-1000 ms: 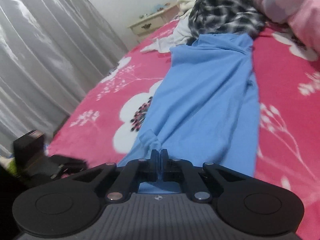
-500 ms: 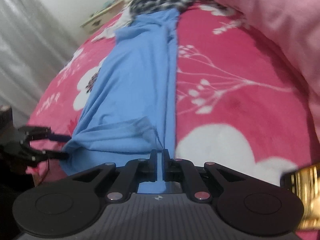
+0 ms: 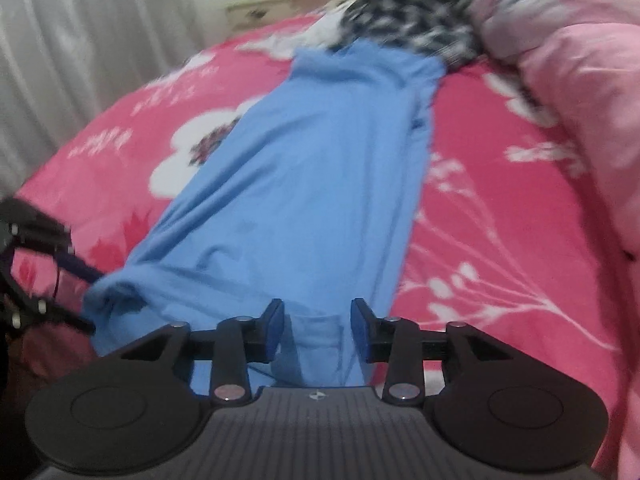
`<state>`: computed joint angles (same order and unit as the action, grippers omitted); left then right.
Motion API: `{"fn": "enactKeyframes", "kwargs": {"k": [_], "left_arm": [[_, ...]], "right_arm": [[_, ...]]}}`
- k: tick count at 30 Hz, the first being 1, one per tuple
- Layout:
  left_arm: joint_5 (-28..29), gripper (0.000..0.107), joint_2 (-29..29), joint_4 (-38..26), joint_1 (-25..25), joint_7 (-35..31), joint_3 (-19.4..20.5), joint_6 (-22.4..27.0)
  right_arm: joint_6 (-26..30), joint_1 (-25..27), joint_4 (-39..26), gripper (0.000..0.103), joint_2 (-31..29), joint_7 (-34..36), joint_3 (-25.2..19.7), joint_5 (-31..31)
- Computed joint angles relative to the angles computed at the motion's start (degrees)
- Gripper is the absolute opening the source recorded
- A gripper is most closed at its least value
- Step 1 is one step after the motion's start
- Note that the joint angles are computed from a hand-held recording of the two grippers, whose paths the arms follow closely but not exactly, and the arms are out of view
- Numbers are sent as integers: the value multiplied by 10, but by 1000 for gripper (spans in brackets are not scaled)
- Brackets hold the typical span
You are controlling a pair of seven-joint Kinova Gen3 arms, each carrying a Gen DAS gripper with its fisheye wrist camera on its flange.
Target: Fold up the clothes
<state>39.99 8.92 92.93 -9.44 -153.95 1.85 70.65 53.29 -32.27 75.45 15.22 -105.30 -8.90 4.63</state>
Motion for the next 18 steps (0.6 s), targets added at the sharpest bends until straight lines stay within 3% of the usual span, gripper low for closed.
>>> {"fn": "enactKeyframes", "kwargs": {"k": [2, 6, 9, 14, 18], "left_arm": [[11, 37, 0, 1, -6, -20, 0, 10], [23, 35, 3, 3, -10, -44, 0, 20], [24, 31, 5, 3, -10, -57, 1, 23], [4, 31, 15, -10, -2, -48, 5, 40], [-5, 31, 13, -9, -1, -53, 6, 39]], "right_arm": [[17, 4, -11, 6, -1, 35, -3, -16], [2, 34, 25, 5, -49, 77, -40, -45], [56, 24, 23, 5, -64, 72, -43, -28], [122, 9, 34, 5, -71, -28, -58, 30], [113, -21, 58, 10, -89, -121, 17, -13]]}}
